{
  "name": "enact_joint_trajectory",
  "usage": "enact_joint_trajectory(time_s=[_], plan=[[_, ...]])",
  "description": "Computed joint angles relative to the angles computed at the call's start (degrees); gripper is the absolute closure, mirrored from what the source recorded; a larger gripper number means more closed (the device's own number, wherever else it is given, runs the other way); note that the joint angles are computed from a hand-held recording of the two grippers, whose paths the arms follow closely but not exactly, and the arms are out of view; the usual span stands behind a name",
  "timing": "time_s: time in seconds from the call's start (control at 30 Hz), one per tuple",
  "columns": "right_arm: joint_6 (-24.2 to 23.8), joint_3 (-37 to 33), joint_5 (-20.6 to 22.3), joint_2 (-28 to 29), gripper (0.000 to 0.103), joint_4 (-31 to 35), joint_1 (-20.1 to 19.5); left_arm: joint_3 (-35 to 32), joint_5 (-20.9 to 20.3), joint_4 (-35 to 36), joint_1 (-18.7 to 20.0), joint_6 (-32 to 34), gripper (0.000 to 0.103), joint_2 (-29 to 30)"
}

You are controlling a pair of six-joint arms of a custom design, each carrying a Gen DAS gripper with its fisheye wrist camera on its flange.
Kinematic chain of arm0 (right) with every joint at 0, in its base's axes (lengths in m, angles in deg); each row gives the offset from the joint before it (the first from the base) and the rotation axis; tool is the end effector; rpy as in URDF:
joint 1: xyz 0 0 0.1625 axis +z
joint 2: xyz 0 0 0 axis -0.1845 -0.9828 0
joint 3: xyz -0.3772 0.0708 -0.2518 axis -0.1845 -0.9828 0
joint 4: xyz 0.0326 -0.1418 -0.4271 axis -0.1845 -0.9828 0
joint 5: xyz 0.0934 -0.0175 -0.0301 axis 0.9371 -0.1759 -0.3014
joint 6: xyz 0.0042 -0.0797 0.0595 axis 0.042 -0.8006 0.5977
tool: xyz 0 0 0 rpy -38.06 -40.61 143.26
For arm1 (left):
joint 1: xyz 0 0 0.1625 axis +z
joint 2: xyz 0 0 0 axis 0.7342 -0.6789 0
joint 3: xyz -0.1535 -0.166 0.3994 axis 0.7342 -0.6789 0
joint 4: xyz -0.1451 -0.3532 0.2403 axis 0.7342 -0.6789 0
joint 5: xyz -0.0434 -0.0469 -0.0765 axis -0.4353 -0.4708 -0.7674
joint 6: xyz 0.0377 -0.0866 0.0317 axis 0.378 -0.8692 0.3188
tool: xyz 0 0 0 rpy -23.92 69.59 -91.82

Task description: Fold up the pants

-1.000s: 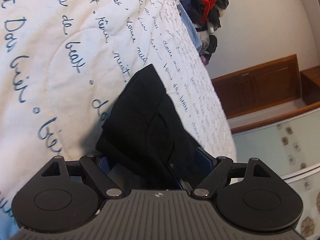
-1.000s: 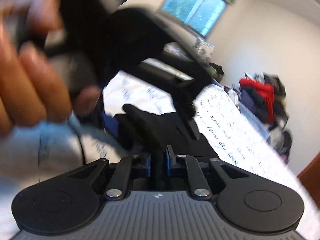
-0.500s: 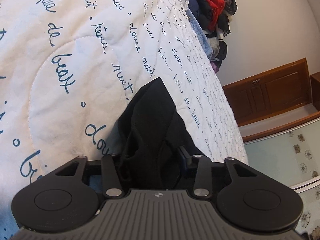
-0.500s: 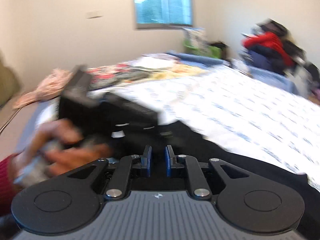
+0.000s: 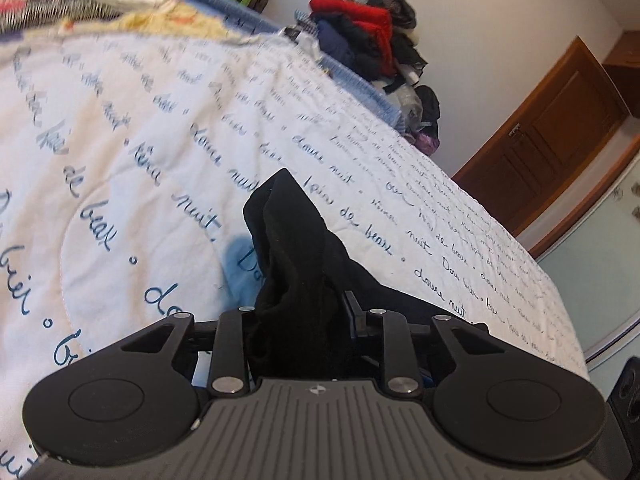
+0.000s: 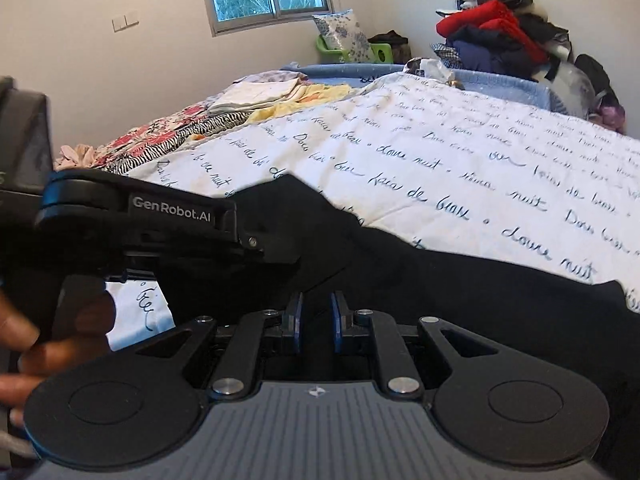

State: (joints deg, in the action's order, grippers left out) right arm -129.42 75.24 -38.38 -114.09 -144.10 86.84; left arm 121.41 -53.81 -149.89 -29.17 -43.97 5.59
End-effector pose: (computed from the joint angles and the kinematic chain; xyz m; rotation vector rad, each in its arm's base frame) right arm 0.0500 -0.4480 0.1905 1.5025 -2.5945 0.6263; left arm -0.2257 -0.3095 0.0259 -0.3362 2.2767 -1.4693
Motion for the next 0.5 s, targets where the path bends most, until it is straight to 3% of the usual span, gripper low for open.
enact_joint_trajectory(time_s=[0.1,0.27,0.5], plan=[[-0.42,1.98,3.51,-2.70,0.089,2.30,-2.04,-2.54,0.87,10.43,-2.14,-5.13,0.073,-0.23],[0.29,2.35,7.55,-4.73,0.089,3.80,-3.50,-6.40,1.78,20.24,-4.62,-9.96,0.074,1.29],[-0.06,3.00,13.55,-11.20,0.089,8.95,-8.39,-11.49,4.23,23.51,-6.96,-7.54,0.074,5.39]])
